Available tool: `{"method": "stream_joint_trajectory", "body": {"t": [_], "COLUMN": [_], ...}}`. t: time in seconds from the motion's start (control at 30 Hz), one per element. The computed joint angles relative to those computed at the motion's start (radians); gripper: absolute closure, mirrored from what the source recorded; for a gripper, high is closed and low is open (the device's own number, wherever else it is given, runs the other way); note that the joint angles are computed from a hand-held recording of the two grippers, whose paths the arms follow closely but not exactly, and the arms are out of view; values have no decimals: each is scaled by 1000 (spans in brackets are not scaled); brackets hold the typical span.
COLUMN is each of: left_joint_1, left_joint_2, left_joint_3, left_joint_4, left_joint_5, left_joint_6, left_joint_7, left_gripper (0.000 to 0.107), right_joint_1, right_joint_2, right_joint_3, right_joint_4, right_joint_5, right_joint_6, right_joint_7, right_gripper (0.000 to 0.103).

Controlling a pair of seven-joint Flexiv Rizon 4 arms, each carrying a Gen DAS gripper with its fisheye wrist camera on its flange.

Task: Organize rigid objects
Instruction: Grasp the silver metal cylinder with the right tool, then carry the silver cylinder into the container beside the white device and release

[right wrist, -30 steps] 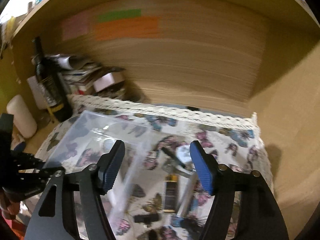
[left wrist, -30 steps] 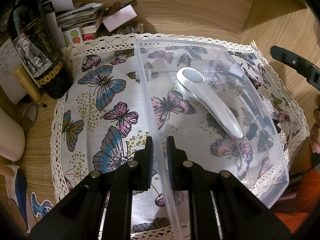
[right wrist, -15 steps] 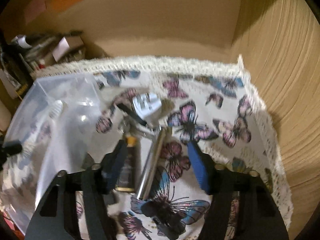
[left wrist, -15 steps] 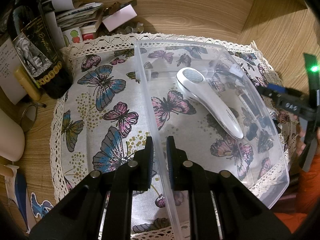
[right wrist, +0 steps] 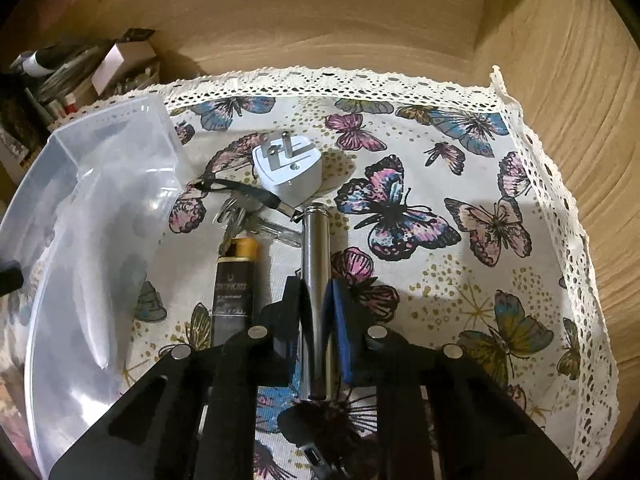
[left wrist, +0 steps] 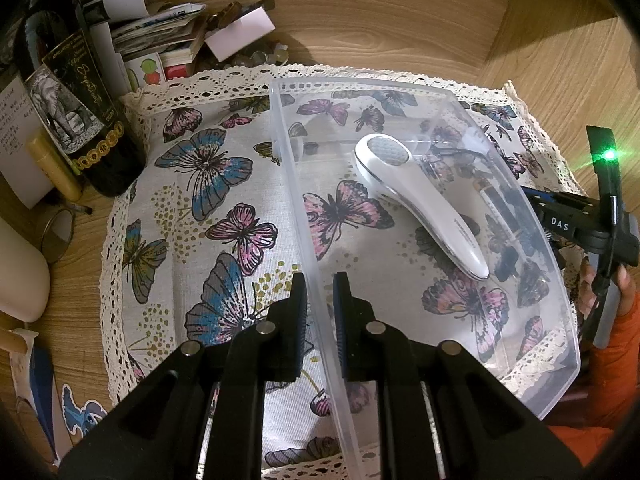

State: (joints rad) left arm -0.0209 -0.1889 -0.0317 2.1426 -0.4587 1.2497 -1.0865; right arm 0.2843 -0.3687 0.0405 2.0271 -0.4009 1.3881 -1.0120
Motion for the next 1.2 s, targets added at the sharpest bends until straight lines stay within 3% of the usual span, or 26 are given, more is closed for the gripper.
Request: {"method": "stream_joint_trajectory", "body": {"t": [0.47,0.83,1.07,1.2], "left_joint_1": [1,1,1,2], "left_joint_2": [0,0,-2,-2], "left_joint_3": [-1,-1,-1,-1], "left_joint_4": [-1,-1,-2,-2], "left_joint_5": [0,0,-2,-2], "left_joint_6": [-1,-1,-1,-2], "left_joint_7": [1,1,2,3], "left_gripper": [93,93,94,93], "right_joint_1": [43,140,120,41], "right_joint_2": [74,99,94,69], "right_joint_3": [-67,-156,-79,59], "right_joint_4": [41,46,22,-15], "right_joint_5": [-77,-134,-68,-12], "right_joint_6": [141,272,314,294], "right_joint_7": [74,105,12,-79], "right_gripper": [89,89,89,89]}}
